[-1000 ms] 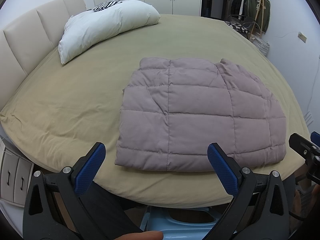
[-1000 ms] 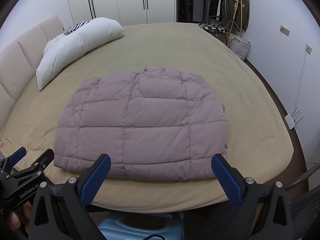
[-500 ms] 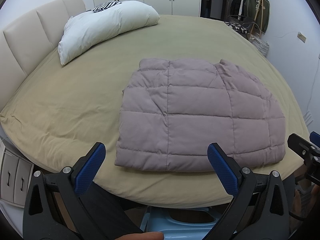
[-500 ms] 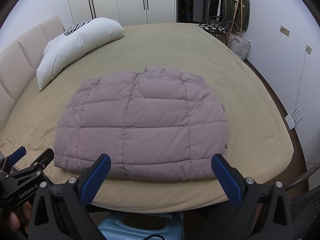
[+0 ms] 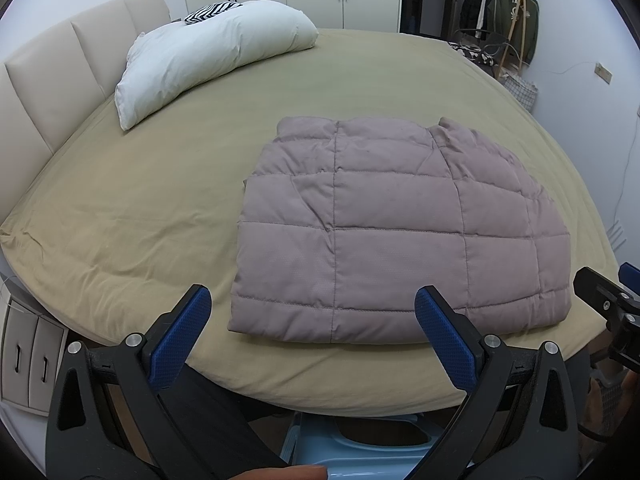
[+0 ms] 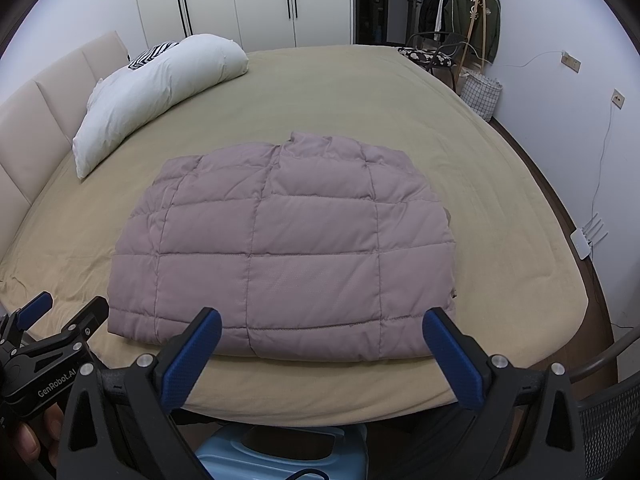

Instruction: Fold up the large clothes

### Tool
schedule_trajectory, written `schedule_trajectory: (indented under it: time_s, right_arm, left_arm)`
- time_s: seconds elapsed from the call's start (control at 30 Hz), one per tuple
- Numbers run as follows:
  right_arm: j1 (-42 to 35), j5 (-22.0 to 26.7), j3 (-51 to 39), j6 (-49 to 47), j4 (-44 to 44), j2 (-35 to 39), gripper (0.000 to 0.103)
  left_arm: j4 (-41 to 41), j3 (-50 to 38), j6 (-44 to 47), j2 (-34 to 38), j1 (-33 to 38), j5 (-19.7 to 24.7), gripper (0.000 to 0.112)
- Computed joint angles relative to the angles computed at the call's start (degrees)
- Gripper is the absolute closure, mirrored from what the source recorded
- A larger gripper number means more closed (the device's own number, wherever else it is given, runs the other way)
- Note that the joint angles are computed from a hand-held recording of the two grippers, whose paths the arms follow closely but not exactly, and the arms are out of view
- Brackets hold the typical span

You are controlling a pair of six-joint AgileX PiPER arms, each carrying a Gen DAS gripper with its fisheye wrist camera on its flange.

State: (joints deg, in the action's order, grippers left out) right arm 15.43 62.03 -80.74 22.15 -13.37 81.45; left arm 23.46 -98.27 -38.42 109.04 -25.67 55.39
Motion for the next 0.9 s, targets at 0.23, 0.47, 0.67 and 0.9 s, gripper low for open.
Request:
schedule_trajectory:
  time_s: [0.23, 0.47, 0.67, 0.9]
  right_arm:
    - [0.1, 0.0, 0.0, 0.1, 0.0, 0.0, 0.0]
    - [-0.1, -0.1, 0.3, -0.3, 0.2, -0.1, 0.0]
    - [-0.1, 0.0, 0.2, -0.3, 0.3, -0.1, 0.0]
    - [-0.5, -0.1, 0.7, -1.2, 0.7, -0.3, 0.0]
  left_arm:
    - [-0.3, -0.4, 0.5, 0.2, 0.1, 0.2, 0.009]
    - [-0.9, -0.2, 1.3, 0.1, 0.6, -0.2, 0.009]
    - [-0.8, -0.2, 1.3, 0.1, 0.5, -0.2, 0.009]
    - [-0.4, 0.9, 1.0, -0.4, 0.6, -1.1, 0.009]
